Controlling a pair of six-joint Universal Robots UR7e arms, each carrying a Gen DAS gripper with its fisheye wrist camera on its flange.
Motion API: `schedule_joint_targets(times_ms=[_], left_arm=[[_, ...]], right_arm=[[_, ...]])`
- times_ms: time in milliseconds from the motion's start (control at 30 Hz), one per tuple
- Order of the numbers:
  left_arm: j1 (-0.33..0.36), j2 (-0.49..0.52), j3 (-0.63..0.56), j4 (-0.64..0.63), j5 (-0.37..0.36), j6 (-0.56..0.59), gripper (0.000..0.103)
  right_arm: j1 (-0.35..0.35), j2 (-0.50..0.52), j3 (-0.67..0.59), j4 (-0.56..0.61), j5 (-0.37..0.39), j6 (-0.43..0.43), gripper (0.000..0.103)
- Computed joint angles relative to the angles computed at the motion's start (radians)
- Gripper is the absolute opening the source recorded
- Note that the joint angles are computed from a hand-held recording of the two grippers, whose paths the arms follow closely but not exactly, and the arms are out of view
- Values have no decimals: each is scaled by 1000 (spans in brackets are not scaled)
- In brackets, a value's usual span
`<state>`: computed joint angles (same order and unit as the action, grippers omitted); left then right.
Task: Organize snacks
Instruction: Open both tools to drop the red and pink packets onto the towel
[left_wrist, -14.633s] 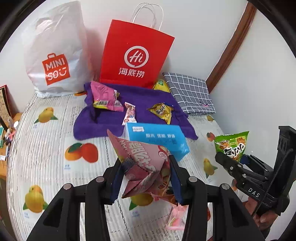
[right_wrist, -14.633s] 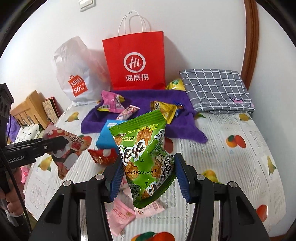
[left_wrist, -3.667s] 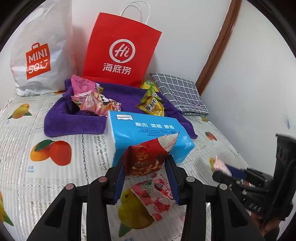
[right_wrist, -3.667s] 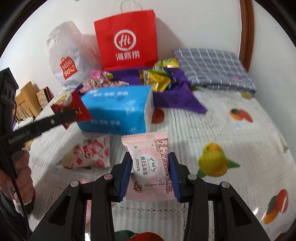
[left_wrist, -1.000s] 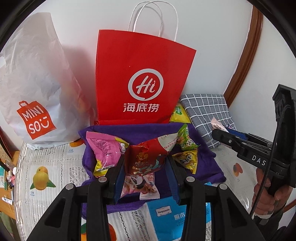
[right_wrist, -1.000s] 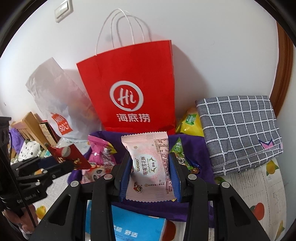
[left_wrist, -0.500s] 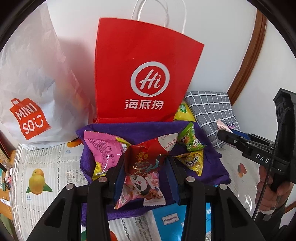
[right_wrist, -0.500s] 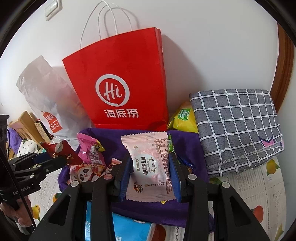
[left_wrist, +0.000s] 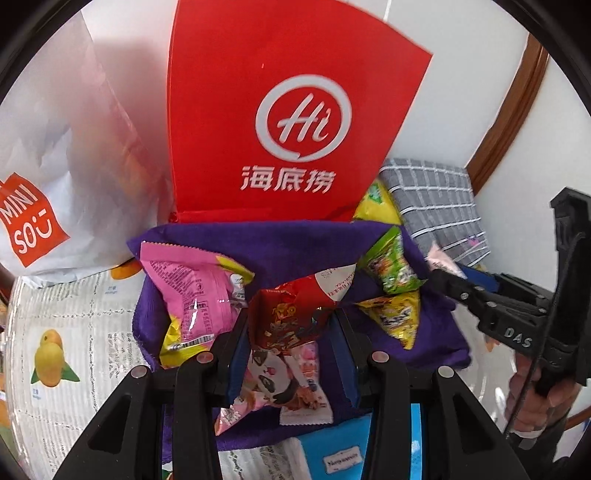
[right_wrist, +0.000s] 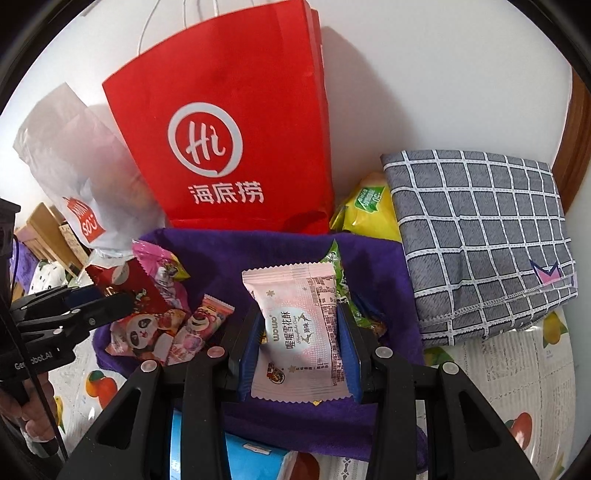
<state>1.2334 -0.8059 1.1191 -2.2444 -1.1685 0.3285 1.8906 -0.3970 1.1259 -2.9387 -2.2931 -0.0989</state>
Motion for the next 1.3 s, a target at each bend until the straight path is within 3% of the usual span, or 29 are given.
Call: schedule_joint_targets(times_ms=[300, 867, 1000, 1067, 1300], left_arm=[[7, 34, -28, 25, 10, -6, 40], [-1, 59, -33, 43, 37, 12, 40], [1, 53, -37, 52, 21, 2, 47], [1, 42, -29, 42, 13, 0, 65], [-10, -5, 26, 8, 6, -4, 67]], right_arm=[[-17, 21, -38, 70, -71, 27, 39], [-28, 40, -69, 158, -78, 44, 40], [-29, 43, -75, 164, -75, 44, 40], [-29, 41, -72, 165, -73, 46, 40], [-23, 48, -80, 170, -83, 41, 40]])
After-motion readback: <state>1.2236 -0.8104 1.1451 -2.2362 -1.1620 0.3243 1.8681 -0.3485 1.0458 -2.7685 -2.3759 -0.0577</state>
